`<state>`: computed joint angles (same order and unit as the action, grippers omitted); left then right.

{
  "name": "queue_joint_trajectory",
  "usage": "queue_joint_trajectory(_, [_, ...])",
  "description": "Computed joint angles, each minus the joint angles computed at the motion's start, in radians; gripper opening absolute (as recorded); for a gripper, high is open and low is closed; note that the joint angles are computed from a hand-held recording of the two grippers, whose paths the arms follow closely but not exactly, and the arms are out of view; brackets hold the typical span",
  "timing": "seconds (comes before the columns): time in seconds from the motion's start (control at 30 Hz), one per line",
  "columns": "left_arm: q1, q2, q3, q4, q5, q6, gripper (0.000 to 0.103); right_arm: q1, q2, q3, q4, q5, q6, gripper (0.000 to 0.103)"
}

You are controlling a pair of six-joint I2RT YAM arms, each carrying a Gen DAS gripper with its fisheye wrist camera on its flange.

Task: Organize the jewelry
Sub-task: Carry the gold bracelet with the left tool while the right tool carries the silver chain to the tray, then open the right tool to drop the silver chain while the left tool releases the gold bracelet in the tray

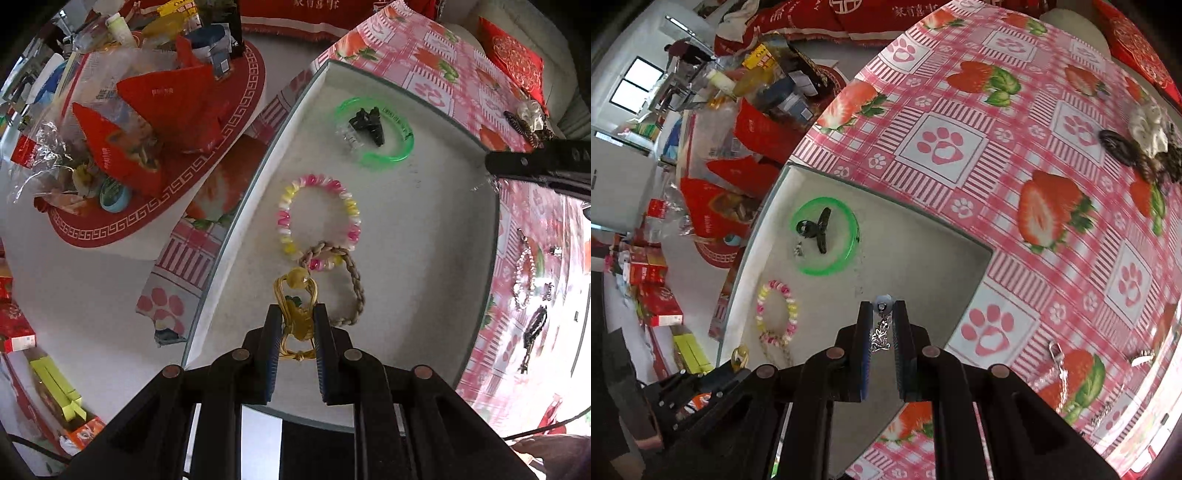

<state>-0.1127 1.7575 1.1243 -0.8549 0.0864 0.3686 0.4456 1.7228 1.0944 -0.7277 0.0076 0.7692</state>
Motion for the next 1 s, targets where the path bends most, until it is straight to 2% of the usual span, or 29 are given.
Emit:
queue_joint_trajectory(0.5, [-0.023,0.053,-0.041,0.087,-0.055,0.001,0.023,-0.072,0.214,0.102,0.094,-0.018,-0.034,0.011])
queue_joint_trajectory(0.83, [-0.062,0.032,-0.074,0.116,-0.117,-0.01,0.023,-0.082,0.244,0.085,0.124,-0.03,-0.029,0.013])
queue_joint_trajectory(0.9, [-0.065,0.028,-0.071,0.111,-0.118,-0.011,0.023,-0.086,0.243,0.085,0.131,-0.046,-0.028,0.023])
queue_joint_trajectory(0.97, [-0.075,0.012,-0.074,0.104,-0.12,-0.019,0.023,-0.087,0.238,0.087,0.129,-0.047,-0.025,0.061])
queue_joint_trajectory(1.0, [-0.077,0.006,-0.074,0.102,-0.119,-0.021,0.023,-0.084,0.237,0.09,0.129,-0.043,-0.02,0.063])
